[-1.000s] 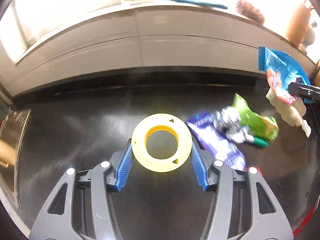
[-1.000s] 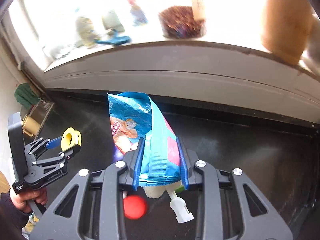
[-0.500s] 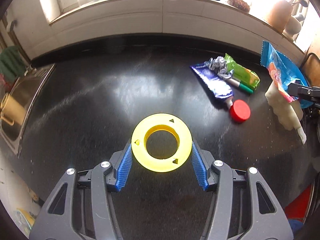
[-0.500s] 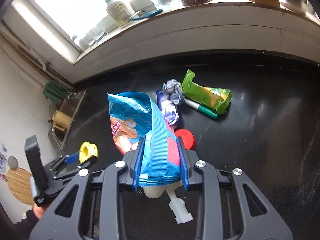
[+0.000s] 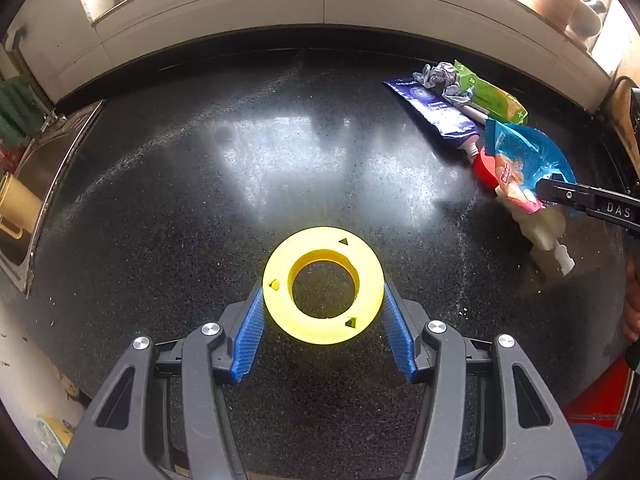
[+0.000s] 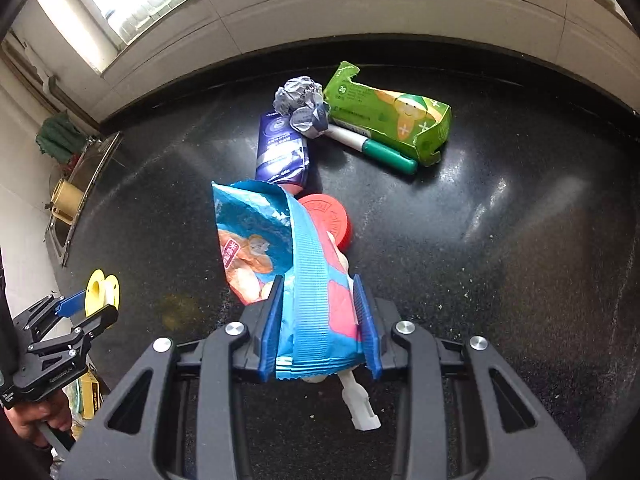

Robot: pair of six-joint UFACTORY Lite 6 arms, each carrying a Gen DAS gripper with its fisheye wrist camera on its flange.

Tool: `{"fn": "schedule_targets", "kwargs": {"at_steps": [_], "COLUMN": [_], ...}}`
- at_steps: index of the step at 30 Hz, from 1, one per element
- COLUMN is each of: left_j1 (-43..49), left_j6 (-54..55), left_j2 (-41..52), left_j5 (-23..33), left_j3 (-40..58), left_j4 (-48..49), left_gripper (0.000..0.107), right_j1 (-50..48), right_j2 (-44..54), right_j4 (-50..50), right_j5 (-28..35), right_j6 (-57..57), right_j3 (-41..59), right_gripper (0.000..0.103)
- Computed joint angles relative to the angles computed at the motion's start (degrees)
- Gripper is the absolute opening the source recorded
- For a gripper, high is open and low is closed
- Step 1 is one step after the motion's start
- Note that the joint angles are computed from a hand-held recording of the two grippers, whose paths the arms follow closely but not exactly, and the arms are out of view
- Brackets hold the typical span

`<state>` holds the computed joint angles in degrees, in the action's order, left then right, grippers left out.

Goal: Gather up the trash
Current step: 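Carry tape roll and chip bag over the bin and open both tools to drop them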

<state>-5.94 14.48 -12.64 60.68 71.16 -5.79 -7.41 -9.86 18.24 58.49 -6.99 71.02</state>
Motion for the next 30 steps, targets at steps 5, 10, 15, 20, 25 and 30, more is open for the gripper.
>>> {"fn": "schedule_targets", "kwargs": {"at_steps": [5,10,15,20,25,30], "left_j1": [-0.4,-1.6,-1.0,5.7,18.4,40.6], "left_j6": [0.5,0.0,-0.5,2.0,8.8,21.8], "left_j2": [0.1,0.5,0.2,-1.4,-3.9,-4.8], "left_j5": [0.6,1.1,1.3,3.3,6.5,10.4], "left_j3": [0.5,1.8,4.2,6.3,7.1,5.7], "left_j4": [-0.4,-0.3,-0.4,-2.7,-6.4,-11.8], "left_gripper": [0.054,0.054,0.054,0.054,0.054,0.054], "right_j1": [-0.6,-2.0,-1.2,4.8,21.0,37.8], "right_j2": [-1.3,0.3,1.6,4.6,13.3,27.4], "right_j4": [-1.1,0.8,1.2,1.2,-1.3,-4.0], "right_j5": [-0.1,1.3,3.8,6.0,6.6,7.9], "right_j6": [0.5,-1.2,-1.7,1.4,8.8,15.4], "right_j3": [1.2,4.4,9.2,16.8,28.4,43.3], "right_gripper": [0.034,0.034,0.029,0.029,0.029,0.029]}}
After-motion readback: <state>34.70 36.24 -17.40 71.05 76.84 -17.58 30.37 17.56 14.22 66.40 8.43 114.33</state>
